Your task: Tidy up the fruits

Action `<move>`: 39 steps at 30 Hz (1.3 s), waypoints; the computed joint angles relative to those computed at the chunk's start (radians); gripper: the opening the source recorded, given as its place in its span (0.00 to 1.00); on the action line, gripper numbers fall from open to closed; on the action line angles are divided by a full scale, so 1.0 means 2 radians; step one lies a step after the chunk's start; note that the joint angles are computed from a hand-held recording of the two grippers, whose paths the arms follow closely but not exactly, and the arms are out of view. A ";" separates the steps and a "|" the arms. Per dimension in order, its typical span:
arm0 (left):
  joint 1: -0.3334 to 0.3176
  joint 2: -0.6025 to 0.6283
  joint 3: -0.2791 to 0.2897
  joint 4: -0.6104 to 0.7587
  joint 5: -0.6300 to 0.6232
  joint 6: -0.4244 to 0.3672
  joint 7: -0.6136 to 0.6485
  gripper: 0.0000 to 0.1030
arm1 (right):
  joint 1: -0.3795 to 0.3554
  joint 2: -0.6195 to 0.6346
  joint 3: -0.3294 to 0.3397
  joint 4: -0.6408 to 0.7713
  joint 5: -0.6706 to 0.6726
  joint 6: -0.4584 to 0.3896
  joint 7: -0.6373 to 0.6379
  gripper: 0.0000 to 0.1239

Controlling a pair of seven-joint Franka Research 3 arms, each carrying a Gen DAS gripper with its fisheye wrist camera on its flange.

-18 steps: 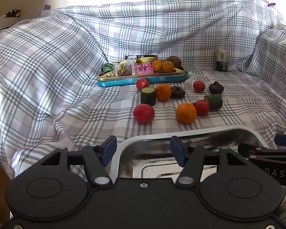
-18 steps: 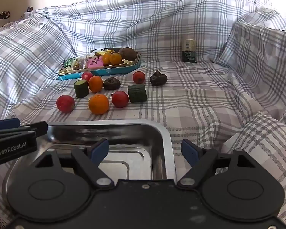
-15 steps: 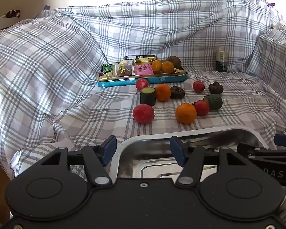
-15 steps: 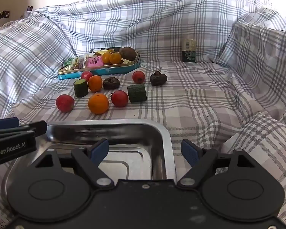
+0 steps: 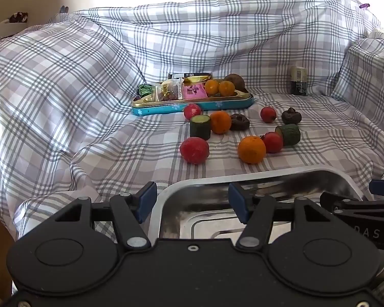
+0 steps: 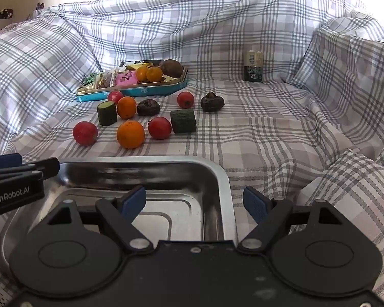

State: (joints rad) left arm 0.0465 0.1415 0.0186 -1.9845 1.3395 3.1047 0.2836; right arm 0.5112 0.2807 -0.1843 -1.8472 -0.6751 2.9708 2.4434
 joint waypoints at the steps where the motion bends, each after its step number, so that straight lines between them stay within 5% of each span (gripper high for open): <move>1: 0.000 0.000 0.000 0.000 0.002 0.000 -0.001 0.63 | 0.000 0.000 0.000 0.001 0.001 -0.001 -0.001 0.69; 39: 0.001 0.001 0.003 -0.001 0.002 0.007 -0.003 0.63 | 0.003 0.001 -0.005 0.002 -0.036 0.002 0.025 0.69</move>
